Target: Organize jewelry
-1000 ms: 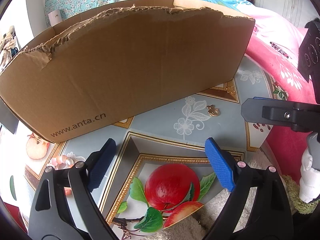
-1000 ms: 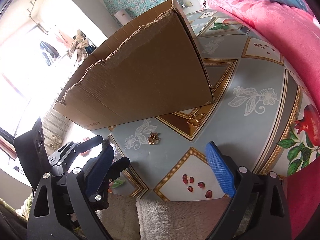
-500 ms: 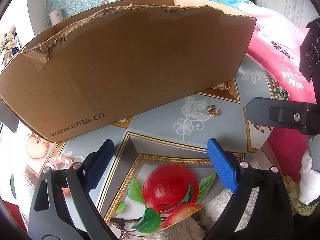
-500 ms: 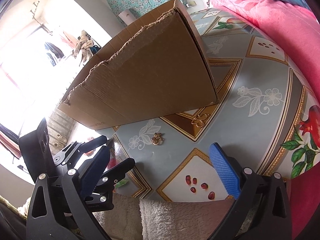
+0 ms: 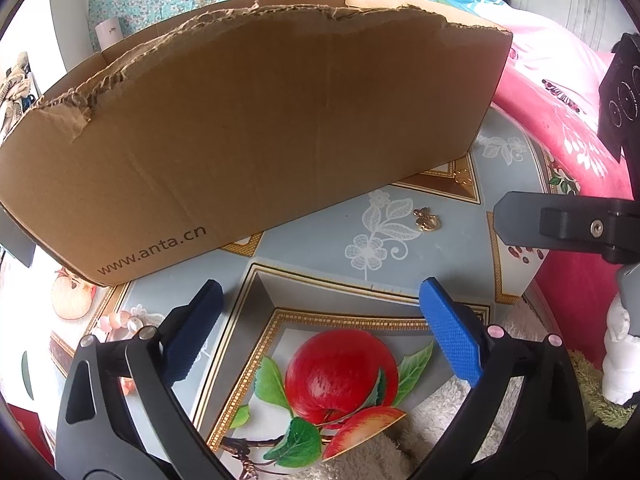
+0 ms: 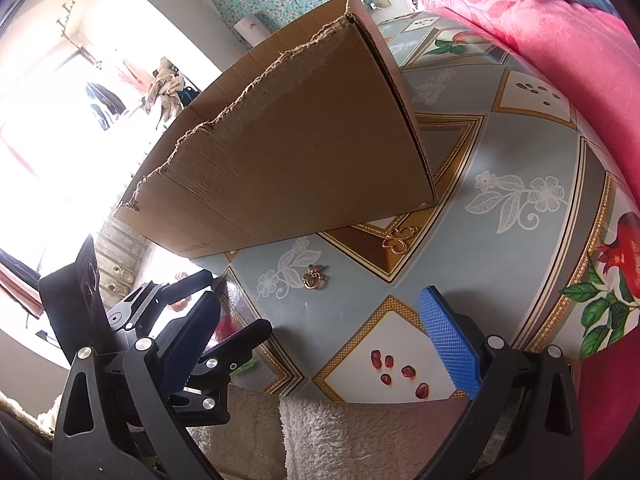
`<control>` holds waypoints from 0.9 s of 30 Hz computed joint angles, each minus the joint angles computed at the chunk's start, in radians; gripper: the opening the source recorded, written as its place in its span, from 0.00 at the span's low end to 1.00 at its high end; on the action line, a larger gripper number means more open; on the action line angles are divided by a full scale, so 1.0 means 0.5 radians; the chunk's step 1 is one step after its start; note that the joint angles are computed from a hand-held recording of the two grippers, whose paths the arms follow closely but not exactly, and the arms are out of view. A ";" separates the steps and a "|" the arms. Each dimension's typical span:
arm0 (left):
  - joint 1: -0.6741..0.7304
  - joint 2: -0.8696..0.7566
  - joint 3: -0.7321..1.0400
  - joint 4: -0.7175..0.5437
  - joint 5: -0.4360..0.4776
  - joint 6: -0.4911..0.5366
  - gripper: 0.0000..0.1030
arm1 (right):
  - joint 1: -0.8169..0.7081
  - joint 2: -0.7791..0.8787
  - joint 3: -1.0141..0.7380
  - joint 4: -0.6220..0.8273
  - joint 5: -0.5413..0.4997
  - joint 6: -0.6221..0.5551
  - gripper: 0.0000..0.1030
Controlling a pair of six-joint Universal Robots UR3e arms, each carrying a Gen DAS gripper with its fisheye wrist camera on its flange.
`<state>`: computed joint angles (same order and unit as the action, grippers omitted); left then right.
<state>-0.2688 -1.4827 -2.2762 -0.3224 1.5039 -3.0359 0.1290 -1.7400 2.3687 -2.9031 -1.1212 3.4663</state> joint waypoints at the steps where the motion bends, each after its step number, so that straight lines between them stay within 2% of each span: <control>1: -0.001 -0.001 0.003 -0.004 0.001 -0.003 0.92 | 0.025 0.002 -0.029 0.037 -0.038 -0.001 0.94; 8: -0.012 -0.016 0.042 -0.047 0.013 -0.032 0.92 | 0.075 -0.272 0.097 0.048 -0.238 0.087 0.91; 13: -0.029 -0.019 0.117 -0.138 0.033 -0.046 0.92 | 0.072 -0.451 0.227 0.032 -0.362 0.088 0.84; 20: -0.107 -0.019 0.111 0.068 -0.057 -0.040 0.92 | 0.014 -0.386 0.152 0.049 -0.414 -0.056 0.73; 25: -0.291 -0.180 0.210 0.111 0.081 0.074 0.71 | 0.014 -0.326 0.127 0.003 -0.457 -0.084 0.70; 27: -0.305 -0.225 0.243 0.110 0.065 0.092 0.63 | -0.002 -0.308 0.121 0.009 -0.445 -0.087 0.67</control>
